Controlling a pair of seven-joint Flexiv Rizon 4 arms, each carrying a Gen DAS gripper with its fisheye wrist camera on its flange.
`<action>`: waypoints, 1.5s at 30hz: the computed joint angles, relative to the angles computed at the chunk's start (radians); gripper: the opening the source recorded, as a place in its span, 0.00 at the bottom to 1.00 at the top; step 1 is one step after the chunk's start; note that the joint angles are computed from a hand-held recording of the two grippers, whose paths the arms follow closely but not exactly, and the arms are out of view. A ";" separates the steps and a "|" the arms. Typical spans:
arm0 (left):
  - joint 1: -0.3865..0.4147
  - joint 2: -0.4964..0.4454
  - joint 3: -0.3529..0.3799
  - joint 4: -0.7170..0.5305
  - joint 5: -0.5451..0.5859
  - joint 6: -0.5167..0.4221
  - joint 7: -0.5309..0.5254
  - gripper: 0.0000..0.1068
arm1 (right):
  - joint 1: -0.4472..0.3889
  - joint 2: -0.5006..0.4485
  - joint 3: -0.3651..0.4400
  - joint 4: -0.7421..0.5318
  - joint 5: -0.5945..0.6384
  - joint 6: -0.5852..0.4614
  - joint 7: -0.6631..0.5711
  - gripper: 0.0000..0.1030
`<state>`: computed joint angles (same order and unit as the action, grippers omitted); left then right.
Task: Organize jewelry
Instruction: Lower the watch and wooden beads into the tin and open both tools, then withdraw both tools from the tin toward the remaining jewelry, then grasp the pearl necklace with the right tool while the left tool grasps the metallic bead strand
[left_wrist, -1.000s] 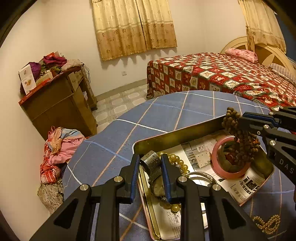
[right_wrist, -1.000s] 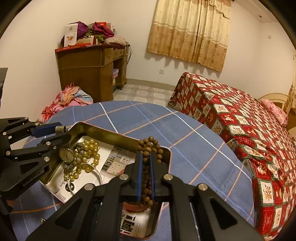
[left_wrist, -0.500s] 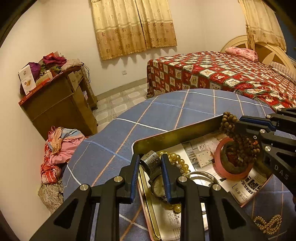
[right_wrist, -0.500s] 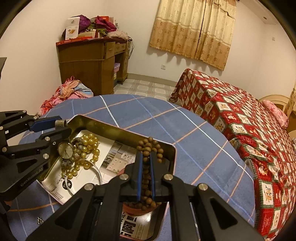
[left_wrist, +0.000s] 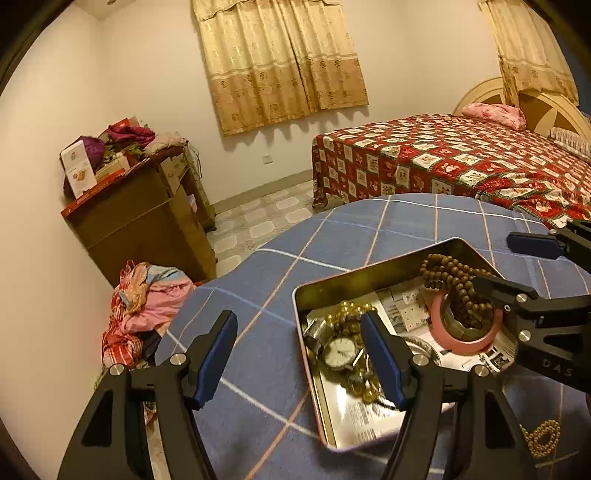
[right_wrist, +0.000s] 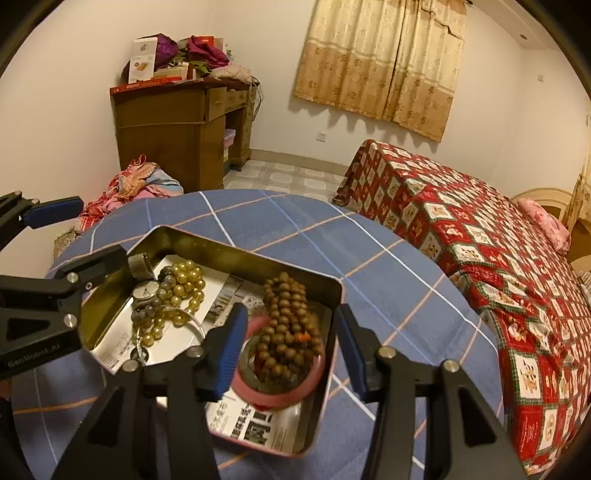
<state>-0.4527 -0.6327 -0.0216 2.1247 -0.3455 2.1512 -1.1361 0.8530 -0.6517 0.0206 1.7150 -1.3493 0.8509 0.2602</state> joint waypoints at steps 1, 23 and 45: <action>0.004 0.005 -0.004 0.010 0.005 0.006 -0.007 0.65 | 0.003 0.006 0.000 0.008 -0.004 -0.003 0.010 0.59; -0.038 0.045 -0.031 0.303 0.039 0.177 -0.116 0.65 | 0.027 0.094 0.123 0.236 -0.012 -0.037 0.259 0.71; -0.002 0.051 -0.067 0.321 0.144 0.154 -0.212 0.65 | 0.030 0.094 0.116 0.292 0.032 -0.015 0.307 0.22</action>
<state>-0.4544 -0.5813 -0.0882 2.4453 -0.2014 2.3047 -1.3485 0.8828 -0.5580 0.1361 2.0066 -1.3170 0.8354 0.5675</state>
